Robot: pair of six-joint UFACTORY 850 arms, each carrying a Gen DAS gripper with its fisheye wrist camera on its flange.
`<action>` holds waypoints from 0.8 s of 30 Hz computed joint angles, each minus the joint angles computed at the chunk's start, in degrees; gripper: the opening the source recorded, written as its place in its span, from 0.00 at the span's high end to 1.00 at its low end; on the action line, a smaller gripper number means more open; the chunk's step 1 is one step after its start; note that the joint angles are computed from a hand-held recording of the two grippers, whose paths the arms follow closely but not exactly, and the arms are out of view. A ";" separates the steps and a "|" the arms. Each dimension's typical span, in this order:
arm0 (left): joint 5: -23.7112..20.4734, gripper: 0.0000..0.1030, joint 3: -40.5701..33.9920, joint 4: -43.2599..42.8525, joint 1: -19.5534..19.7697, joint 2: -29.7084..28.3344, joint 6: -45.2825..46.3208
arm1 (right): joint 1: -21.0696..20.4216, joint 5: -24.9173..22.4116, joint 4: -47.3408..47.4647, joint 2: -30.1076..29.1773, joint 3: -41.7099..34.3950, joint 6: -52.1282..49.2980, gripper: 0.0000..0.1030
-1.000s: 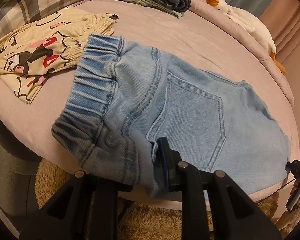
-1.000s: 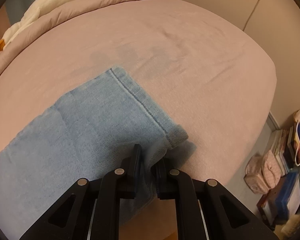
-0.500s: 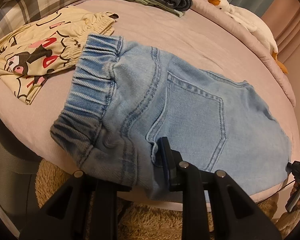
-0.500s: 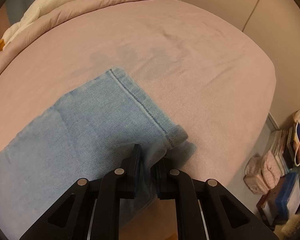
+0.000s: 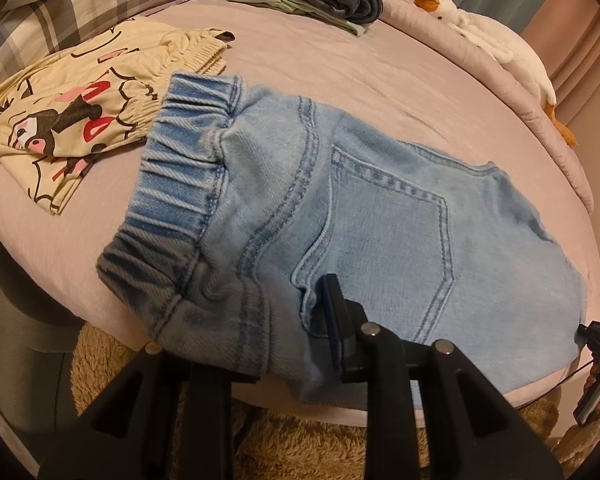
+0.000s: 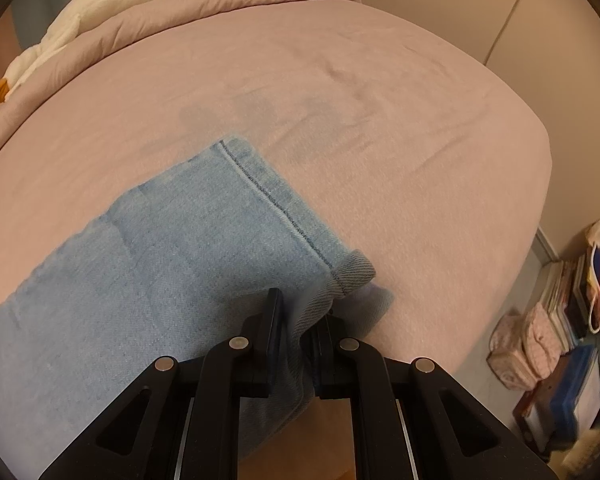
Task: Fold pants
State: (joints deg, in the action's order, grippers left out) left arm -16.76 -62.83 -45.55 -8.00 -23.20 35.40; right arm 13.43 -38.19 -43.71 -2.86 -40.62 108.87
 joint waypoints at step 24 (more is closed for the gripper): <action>-7.03 0.13 -5.02 -13.97 7.30 0.59 14.18 | 12.94 14.48 10.86 -14.70 -30.77 -40.49 0.21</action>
